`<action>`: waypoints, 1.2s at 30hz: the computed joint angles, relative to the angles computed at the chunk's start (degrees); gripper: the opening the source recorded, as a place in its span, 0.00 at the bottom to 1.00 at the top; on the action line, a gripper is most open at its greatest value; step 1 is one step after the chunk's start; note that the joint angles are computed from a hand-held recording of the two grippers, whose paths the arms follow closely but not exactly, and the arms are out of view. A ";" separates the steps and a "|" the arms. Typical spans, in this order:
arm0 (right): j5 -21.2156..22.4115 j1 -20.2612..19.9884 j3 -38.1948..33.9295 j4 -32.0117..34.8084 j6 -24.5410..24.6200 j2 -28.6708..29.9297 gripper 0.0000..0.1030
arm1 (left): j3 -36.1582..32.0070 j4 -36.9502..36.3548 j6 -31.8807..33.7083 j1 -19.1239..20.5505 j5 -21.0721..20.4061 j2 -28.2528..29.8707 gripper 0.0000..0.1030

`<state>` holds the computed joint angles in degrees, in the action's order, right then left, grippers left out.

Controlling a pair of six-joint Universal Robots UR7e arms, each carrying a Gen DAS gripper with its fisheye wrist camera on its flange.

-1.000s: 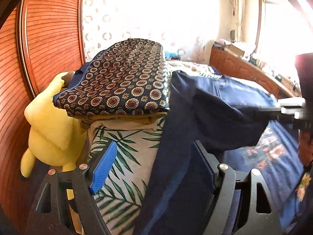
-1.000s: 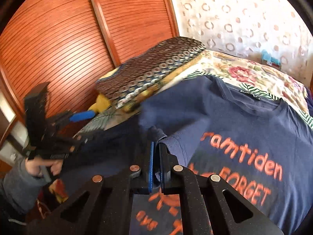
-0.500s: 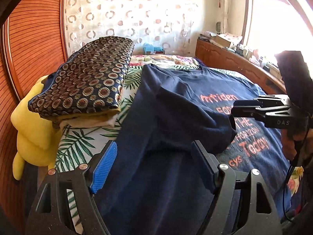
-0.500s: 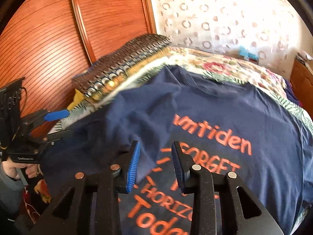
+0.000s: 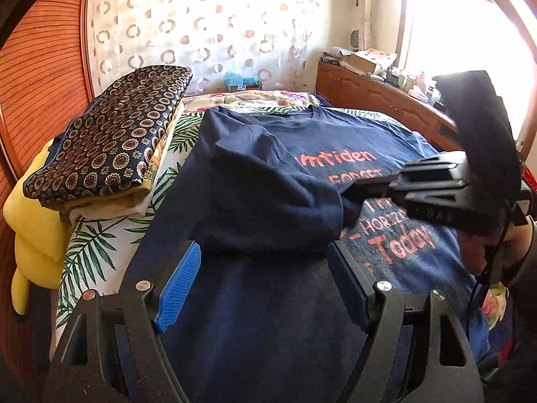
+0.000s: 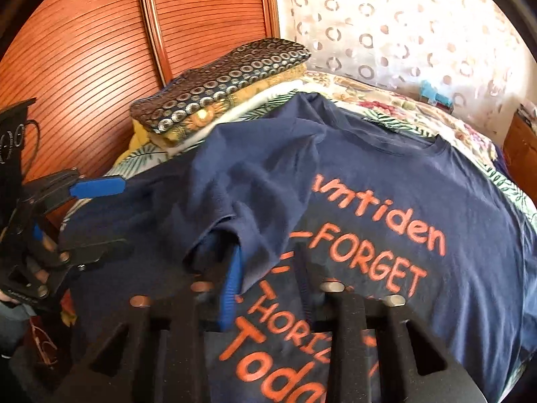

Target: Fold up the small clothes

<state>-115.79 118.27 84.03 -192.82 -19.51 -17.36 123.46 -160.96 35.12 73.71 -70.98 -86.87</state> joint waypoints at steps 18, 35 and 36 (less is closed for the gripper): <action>-16.39 -0.70 9.75 -19.29 4.13 -3.65 0.09 | -0.97 -1.40 -0.78 0.76 1.13 0.18 0.76; -21.83 -5.93 32.49 -32.85 7.85 -18.24 0.43 | -0.02 -4.46 -0.45 -5.98 0.62 5.06 0.76; -21.84 -6.55 33.37 -33.20 8.61 -19.07 0.43 | -0.32 -4.30 -0.47 -6.40 0.75 5.87 0.76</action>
<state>-137.63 111.73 117.40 -226.03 -10.91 -36.42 123.14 -165.26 34.65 67.31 -70.22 -81.00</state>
